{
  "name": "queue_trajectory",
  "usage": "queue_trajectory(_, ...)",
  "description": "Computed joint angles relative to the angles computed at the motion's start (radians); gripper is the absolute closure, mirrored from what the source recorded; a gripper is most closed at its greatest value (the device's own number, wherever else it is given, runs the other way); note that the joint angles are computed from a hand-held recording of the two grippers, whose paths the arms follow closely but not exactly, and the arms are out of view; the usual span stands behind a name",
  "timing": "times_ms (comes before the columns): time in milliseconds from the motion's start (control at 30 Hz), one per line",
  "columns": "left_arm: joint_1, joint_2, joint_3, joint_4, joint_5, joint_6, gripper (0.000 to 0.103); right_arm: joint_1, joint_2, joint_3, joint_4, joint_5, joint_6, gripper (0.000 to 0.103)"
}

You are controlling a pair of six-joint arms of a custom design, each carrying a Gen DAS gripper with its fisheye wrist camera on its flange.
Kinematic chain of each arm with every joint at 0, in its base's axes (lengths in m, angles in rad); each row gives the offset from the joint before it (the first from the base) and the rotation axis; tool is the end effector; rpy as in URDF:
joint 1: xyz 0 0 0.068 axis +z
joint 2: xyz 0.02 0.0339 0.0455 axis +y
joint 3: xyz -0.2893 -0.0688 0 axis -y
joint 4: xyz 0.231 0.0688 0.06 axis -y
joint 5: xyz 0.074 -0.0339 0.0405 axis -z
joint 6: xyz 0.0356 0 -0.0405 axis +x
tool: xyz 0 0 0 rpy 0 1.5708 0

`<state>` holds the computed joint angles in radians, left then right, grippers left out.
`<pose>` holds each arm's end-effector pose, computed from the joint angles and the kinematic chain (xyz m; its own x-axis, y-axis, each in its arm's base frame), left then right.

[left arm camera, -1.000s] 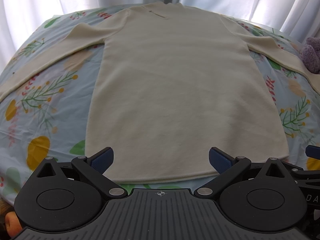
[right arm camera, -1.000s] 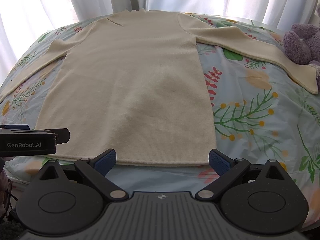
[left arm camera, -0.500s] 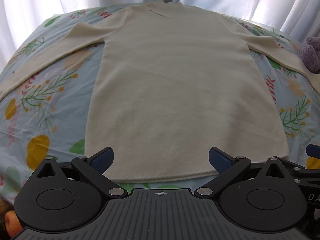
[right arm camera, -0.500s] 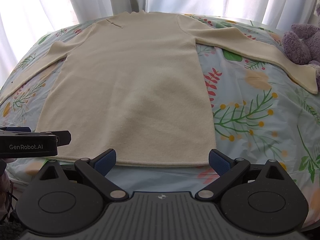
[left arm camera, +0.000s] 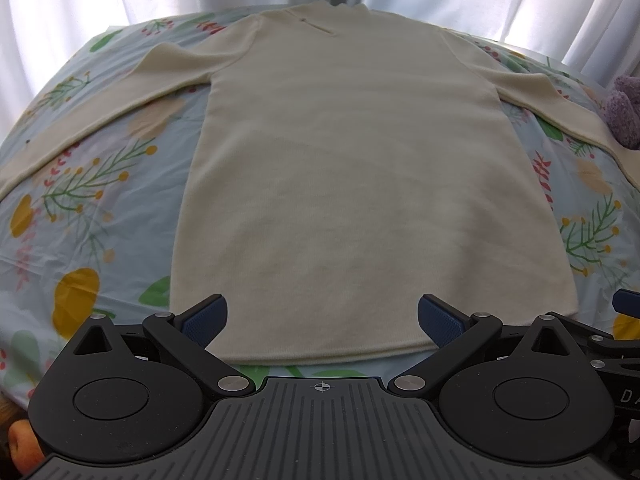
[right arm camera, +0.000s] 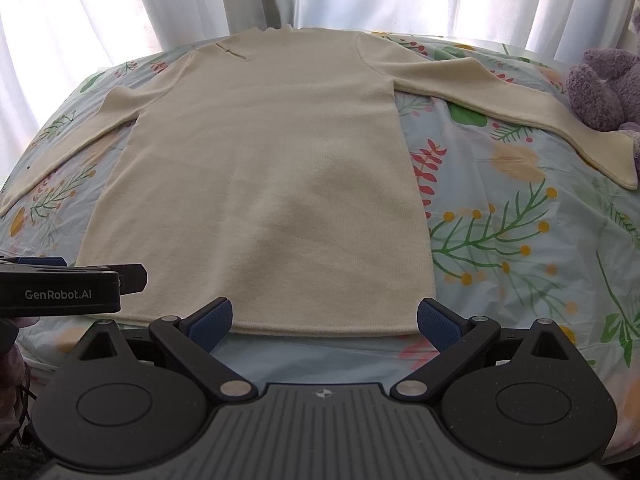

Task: Fold small clothes

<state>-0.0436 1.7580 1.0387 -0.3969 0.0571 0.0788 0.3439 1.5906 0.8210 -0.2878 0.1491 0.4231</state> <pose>0.3348 -0.0166 0.1923 -0.8894 0.1175 -0.4418 0.1390 0.9902 -0.0165 0.2720 0.0918 0.1900 -0.8565 0.1246 -0.5010 0.0953 0.9919 0.0837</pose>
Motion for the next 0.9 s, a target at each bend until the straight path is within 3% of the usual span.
queue_trajectory(900, 0.004, 0.033, 0.033, -0.019, 0.001, 0.005, 0.0, -0.007, 0.014, 0.016, 0.002, -0.01, -0.01, 0.004)
